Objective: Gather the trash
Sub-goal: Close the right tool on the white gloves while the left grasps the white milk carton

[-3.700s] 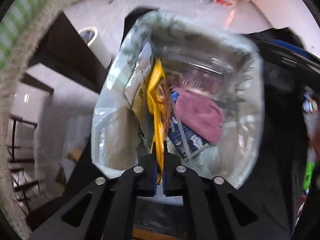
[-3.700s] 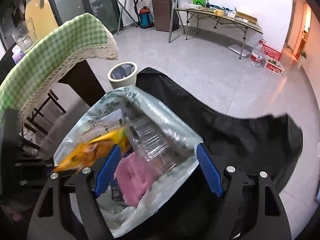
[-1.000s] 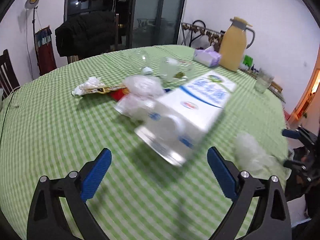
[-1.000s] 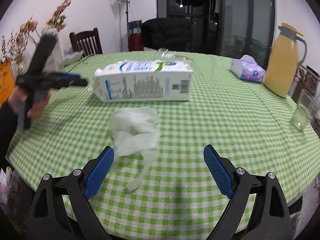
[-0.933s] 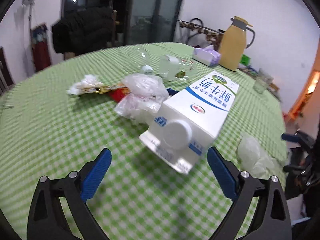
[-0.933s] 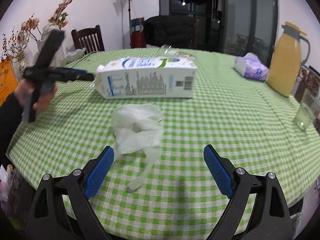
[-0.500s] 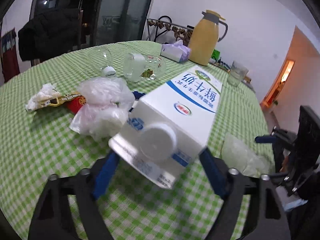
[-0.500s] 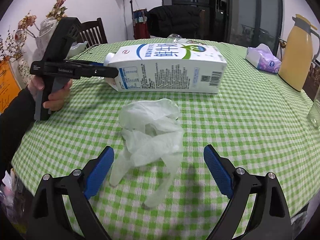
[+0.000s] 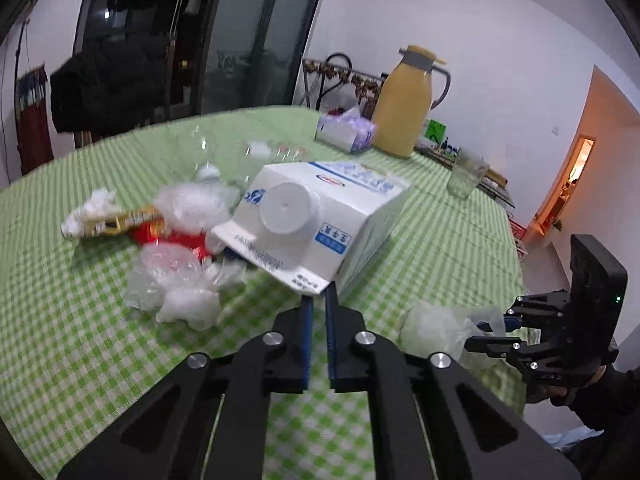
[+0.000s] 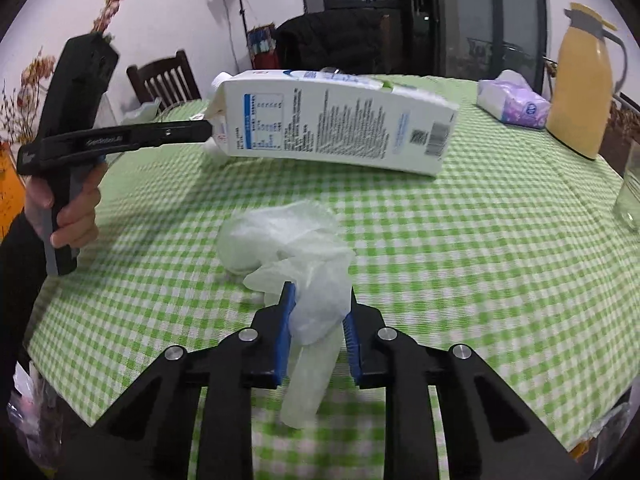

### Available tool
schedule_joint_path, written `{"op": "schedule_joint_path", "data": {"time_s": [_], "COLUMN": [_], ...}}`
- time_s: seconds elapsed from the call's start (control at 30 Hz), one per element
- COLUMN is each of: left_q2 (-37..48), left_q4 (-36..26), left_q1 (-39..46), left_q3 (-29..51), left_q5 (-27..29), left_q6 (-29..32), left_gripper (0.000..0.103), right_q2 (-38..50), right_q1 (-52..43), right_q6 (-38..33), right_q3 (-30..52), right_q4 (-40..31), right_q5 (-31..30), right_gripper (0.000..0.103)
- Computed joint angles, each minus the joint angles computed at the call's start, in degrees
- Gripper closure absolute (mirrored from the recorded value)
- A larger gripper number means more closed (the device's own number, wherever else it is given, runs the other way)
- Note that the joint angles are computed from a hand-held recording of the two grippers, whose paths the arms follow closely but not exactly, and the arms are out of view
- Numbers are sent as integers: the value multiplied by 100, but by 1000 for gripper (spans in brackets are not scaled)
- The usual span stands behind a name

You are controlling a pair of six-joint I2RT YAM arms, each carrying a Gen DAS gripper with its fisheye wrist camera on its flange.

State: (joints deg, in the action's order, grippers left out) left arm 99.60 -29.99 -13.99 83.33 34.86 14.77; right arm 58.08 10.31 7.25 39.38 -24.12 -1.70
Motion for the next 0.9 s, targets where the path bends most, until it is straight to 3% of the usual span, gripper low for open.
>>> {"op": "schedule_joint_path", "data": {"time_s": [0.13,0.27,0.33,0.43,0.5,0.53,0.57,0.63,0.67,0.73,0.83,0.9], "left_q2": [-703,-1105,-1172,-1245,-968,-754,-531,-74,121,347,680,881], "left_q4": [498,265,129,369,312,102,-123,-115,-22,34,-42,-237], "left_q1": [-297,-773,-1009,-1389,-1306,-1159,-982,-540,-434,-446,-515,-576], "left_q3": [-380,-110,34,-33,158,379,617,851,900,974,1075,1242], "left_q5": [-420,-1151,-1444,-2473,-2718,-2597,-2317,-1604,-1515,-1653,-1378,-1360], "left_q6": [-526,-892,-739,-148,93,30,-29,-318,-408,-229,1292,1977], "left_gripper": [103,103,103,102,73,52,43,34,25,20,8,8], "right_q2": [-542,-897,-1097,-1253,-1302,-1348,-1434,-1447,-1427,-1361,-1207,-1005], "right_q1": [-499,-998,-1250,-1716,-2112,-2310,-2504,-2935,-3027,-3284,-3459,-3413], "right_q6": [-149,-308,-373,-574,-760,-845,-926,-1135,-1181,-1345,-1440,-1371], "right_q3": [-198,-169,-148,-74,-31,-51,-89,-164,-212,-271,-368,-354], "right_q4": [-141,-326,-389,-515,-596,-632,-709,-807,-791,-810,-659,-555], "right_q5": [-322,-561,-684,-980,-1271,-1407,-1555,-1873,-1912,-2009,-2034,-1961], "right_gripper": [81,87,87,87,87,87,87,87,87,87,87,87]}}
